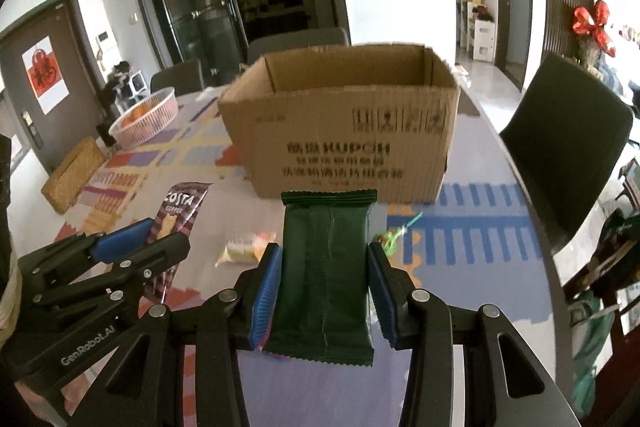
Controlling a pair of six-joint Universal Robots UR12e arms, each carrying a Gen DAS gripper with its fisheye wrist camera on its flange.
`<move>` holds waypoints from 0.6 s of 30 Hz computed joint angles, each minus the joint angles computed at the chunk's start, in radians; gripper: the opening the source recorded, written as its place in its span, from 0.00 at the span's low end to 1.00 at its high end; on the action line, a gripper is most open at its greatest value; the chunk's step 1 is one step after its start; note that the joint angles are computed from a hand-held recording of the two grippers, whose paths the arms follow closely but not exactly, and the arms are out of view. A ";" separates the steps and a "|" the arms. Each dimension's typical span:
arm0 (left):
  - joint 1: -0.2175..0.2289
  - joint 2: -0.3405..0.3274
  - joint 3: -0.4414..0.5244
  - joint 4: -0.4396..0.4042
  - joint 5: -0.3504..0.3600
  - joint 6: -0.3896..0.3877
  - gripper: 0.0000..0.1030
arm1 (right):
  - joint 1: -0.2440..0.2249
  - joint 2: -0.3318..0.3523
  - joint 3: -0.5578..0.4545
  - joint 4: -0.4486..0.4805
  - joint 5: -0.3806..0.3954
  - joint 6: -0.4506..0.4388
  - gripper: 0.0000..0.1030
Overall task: Organize snacks
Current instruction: 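Carry Costa pack and dark green pack into the box and open both grippers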
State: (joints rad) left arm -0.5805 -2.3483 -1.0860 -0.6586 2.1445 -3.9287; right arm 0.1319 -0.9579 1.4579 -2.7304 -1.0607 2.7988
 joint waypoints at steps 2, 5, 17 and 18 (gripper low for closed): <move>0.001 -0.002 0.011 0.012 0.013 0.014 0.34 | -0.001 0.002 -0.008 -0.018 0.008 0.012 0.43; 0.002 -0.006 0.026 0.030 0.035 0.035 0.34 | -0.003 0.006 -0.022 -0.044 0.019 0.030 0.43; 0.011 -0.024 0.090 0.091 0.103 0.131 0.34 | -0.001 0.025 -0.086 -0.124 0.046 0.078 0.43; 0.012 -0.027 0.096 0.092 0.106 0.137 0.34 | -0.001 0.027 -0.092 -0.129 0.049 0.084 0.43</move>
State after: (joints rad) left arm -0.5685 -2.3749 -0.9901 -0.5663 2.2506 -3.7919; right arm 0.1313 -0.9305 1.3656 -2.8596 -1.0114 2.8823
